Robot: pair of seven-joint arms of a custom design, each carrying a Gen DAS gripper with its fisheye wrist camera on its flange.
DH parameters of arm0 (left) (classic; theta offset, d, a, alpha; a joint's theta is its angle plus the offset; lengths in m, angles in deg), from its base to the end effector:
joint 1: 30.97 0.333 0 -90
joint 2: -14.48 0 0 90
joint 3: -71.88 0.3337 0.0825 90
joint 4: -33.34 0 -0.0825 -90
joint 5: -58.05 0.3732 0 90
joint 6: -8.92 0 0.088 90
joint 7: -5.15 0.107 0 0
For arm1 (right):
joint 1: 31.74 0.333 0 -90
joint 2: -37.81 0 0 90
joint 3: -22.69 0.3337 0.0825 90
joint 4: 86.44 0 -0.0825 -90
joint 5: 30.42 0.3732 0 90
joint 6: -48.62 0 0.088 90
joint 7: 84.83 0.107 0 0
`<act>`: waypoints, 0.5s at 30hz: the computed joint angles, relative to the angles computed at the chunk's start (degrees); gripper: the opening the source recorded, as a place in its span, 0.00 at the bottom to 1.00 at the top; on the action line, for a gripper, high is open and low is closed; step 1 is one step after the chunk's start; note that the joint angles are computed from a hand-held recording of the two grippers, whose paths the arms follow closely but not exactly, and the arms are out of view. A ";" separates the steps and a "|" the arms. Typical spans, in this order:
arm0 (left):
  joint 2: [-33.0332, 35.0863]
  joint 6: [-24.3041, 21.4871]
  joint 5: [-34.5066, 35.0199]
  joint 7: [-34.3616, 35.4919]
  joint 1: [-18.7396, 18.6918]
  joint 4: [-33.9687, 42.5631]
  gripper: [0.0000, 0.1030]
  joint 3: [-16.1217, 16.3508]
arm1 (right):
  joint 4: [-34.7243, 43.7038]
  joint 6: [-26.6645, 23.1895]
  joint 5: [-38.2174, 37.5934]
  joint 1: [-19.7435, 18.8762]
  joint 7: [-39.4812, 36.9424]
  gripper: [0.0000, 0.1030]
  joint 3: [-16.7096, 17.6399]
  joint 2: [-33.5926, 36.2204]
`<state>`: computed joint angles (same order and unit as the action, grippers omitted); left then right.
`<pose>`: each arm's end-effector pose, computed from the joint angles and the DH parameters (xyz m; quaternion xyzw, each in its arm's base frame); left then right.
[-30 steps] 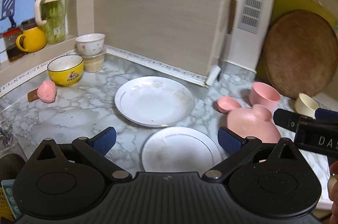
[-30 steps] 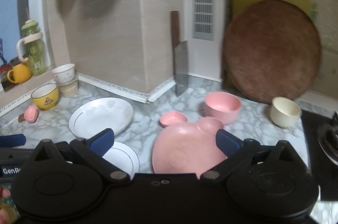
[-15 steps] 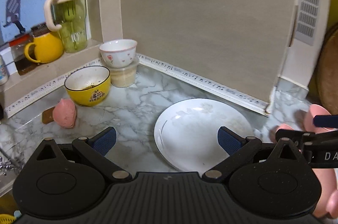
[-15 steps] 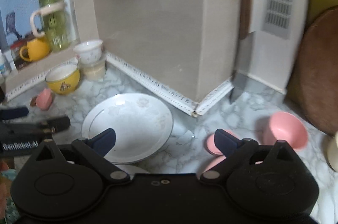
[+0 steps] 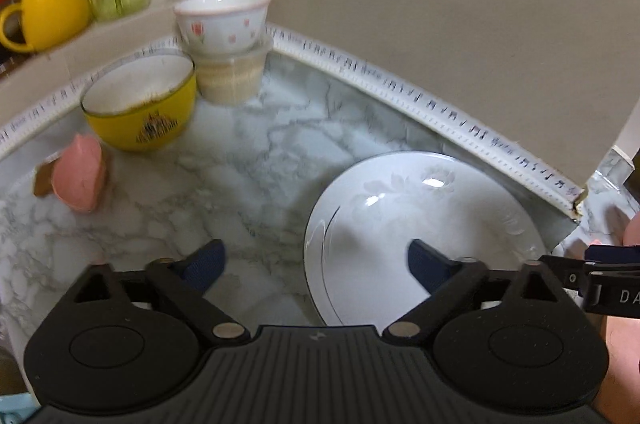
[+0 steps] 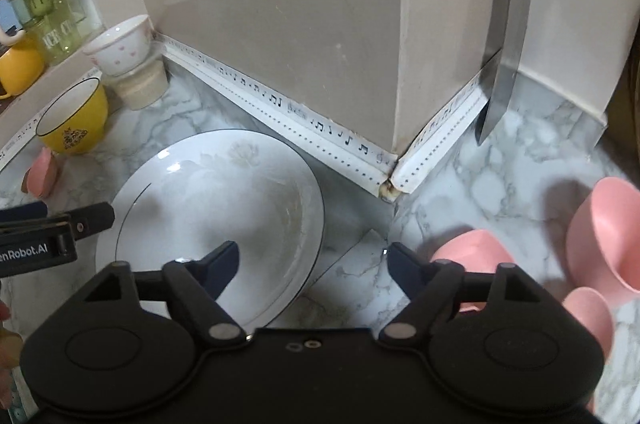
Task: Organize plates and bowls
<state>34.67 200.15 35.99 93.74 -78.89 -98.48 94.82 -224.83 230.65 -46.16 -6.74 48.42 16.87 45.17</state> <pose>0.5304 -0.2138 0.3163 -0.6349 0.6863 -0.2859 0.2100 0.4961 0.1997 0.3552 -0.6243 0.7166 -0.1161 0.2885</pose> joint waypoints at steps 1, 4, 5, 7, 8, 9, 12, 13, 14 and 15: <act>0.15 -1.00 0.19 -0.42 1.67 0.52 0.79 -1.37 | 0.61 -0.27 0.86 -2.06 -0.73 0.75 2.20 0.56; 0.41 -2.95 2.35 -2.93 6.81 1.43 0.69 -5.51 | 1.37 -0.70 10.44 -10.55 -9.60 0.67 12.06 1.76; 0.41 -3.38 3.00 -3.72 8.33 1.57 0.68 -6.79 | 1.81 -1.04 13.83 -13.61 -12.48 0.65 15.56 2.26; 0.49 -3.91 4.50 -4.87 10.76 1.84 0.57 -8.92 | 2.71 -1.74 19.26 -17.86 -16.69 0.56 20.33 3.35; 0.46 -3.91 5.44 -5.18 12.26 1.89 0.55 -10.29 | 3.04 -1.96 20.96 -18.65 -17.90 0.54 21.26 3.74; 0.44 -3.92 6.22 -5.67 12.74 1.88 0.53 -10.70 | 3.27 -2.17 21.79 -18.32 -18.38 0.52 20.88 4.04; 0.72 -4.27 8.16 -7.68 12.72 2.23 0.44 -10.42 | 3.53 -1.84 24.25 -17.36 -19.95 0.45 19.87 4.60; 0.72 -4.70 8.81 -8.32 13.23 2.39 0.39 -10.81 | 3.45 -1.43 25.88 -18.50 -21.60 0.42 21.21 4.74; 0.69 -5.09 9.51 -8.79 14.67 2.55 0.37 -12.16 | 3.53 -1.43 26.97 -19.00 -22.89 0.41 21.85 4.84; 0.69 -5.50 10.11 -9.34 15.92 2.71 0.36 -13.32 | 3.64 -1.55 28.12 -19.46 -24.06 0.40 22.44 4.97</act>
